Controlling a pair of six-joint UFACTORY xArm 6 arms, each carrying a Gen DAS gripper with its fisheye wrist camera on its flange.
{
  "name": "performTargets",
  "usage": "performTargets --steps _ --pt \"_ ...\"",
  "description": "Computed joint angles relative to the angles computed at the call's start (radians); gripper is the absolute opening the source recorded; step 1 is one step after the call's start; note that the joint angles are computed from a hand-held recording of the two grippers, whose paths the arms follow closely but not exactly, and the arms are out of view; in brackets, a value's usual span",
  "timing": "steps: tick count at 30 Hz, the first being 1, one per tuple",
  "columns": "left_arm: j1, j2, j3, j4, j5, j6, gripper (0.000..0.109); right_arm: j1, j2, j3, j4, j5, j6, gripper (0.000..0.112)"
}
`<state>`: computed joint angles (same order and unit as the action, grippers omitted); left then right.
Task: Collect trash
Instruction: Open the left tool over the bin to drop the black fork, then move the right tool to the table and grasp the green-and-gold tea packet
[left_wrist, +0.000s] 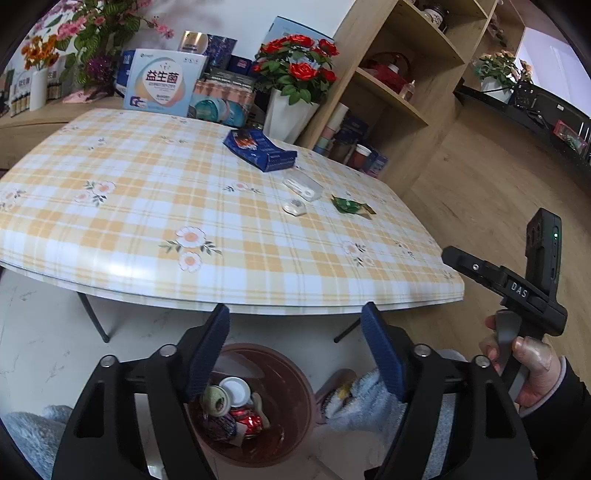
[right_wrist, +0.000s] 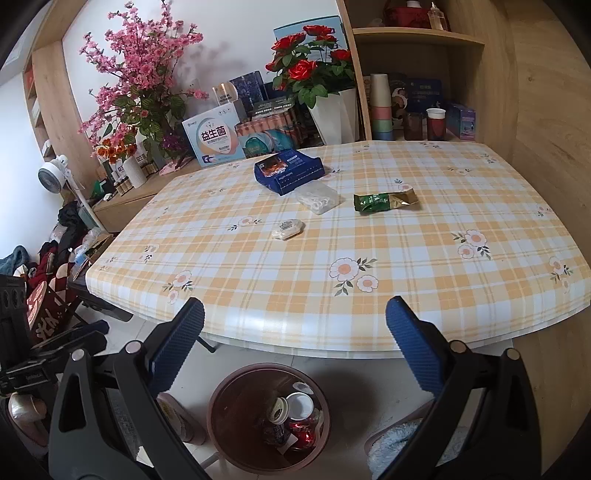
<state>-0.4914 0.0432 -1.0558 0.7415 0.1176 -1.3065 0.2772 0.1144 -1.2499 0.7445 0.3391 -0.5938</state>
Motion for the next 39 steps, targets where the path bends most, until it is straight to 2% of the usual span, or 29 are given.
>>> performTargets --steps 4,7,13,27,35,39 --pt "0.007 -0.008 -0.026 0.071 0.08 -0.038 0.092 -0.006 0.009 -0.014 -0.029 0.004 0.027 0.097" --pt "0.015 -0.005 -0.054 0.097 0.135 -0.04 0.095 -0.011 0.023 -0.033 -0.053 0.008 0.05 0.097" --pt "0.041 -0.002 -0.084 0.123 0.192 -0.052 0.097 -0.022 0.057 -0.078 -0.102 0.024 0.098 0.097" --pt "0.099 0.062 -0.18 0.052 0.237 0.089 0.097 -0.066 0.183 -0.201 -0.211 0.08 0.215 0.097" --pt "0.128 0.164 -0.281 -0.032 0.239 0.188 0.097 -0.104 0.359 -0.421 -0.305 0.165 0.313 0.097" --pt "0.136 0.243 -0.367 -0.103 0.245 0.271 0.097 -0.118 0.504 -0.628 -0.331 0.26 0.352 0.097"
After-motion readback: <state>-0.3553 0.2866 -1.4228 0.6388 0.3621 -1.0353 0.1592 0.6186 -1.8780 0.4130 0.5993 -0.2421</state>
